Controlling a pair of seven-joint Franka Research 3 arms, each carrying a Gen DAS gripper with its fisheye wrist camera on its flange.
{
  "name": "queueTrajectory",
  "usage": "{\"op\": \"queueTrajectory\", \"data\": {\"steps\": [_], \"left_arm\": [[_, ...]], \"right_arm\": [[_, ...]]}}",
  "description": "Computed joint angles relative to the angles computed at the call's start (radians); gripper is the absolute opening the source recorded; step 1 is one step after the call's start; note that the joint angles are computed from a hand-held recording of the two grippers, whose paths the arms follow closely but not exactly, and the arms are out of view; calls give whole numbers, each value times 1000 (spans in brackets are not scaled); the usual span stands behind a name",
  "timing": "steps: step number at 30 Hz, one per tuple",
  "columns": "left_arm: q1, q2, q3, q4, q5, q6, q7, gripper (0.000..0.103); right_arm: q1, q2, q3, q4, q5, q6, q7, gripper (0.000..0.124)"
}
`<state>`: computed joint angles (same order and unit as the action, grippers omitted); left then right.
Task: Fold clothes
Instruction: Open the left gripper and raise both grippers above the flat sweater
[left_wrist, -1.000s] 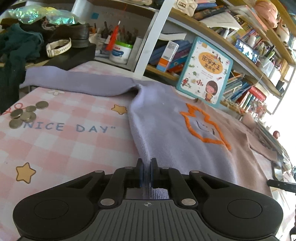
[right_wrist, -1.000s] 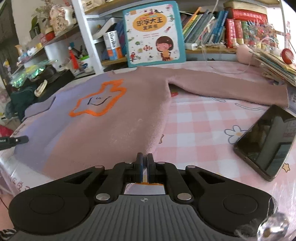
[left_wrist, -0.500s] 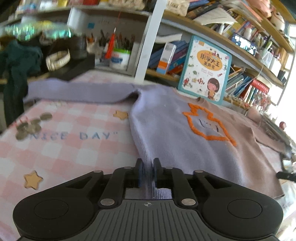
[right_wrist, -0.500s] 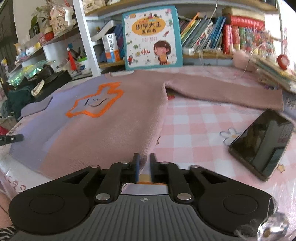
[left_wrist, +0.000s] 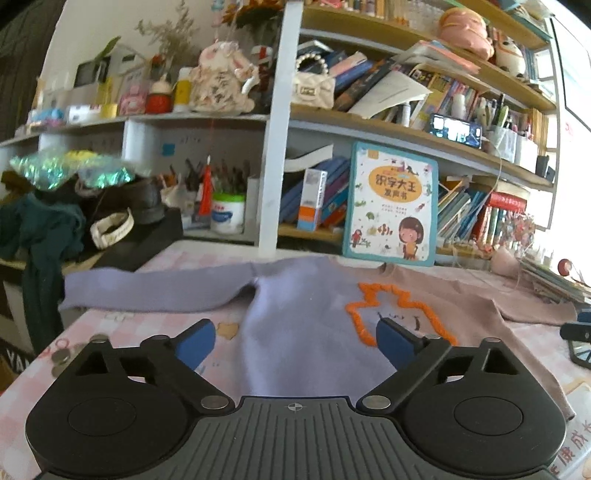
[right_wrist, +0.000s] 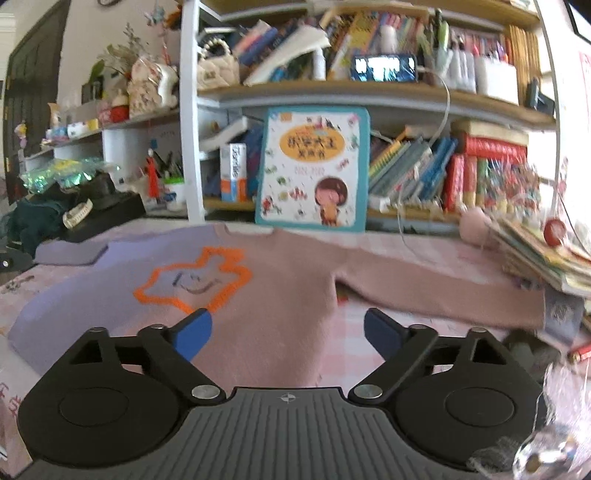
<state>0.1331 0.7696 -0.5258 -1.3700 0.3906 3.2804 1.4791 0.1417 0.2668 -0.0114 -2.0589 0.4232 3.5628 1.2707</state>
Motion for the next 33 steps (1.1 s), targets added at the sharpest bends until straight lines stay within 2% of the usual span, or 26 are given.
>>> {"op": "queueTrajectory", "data": {"steps": [4,10,13,19,23,27,33], "left_arm": [[-11,20,-11,29,9,-7,18,101],[-76,27,62,73,-4,-15,29,102],[-94,39,79,103,-22,-51,36,102],[-162,42,187,130,-76,-81,24,102],[-155,56,178,150,-95,-110,45,102],[-192,65,234,176,-107,-115,41,102],[-228,99,276,238,-109,-133,46,102]], "right_arm": [[-12,38,16,46,-56,34,6,100],[-18,110,30,136,-97,56,0,102],[-18,149,35,184,-107,59,8,102],[12,217,16,273,-67,27,-18,102],[21,258,7,324,-44,6,-33,102],[25,286,3,358,-27,-6,-38,102],[43,303,-15,383,-2,-36,-62,102]]}}
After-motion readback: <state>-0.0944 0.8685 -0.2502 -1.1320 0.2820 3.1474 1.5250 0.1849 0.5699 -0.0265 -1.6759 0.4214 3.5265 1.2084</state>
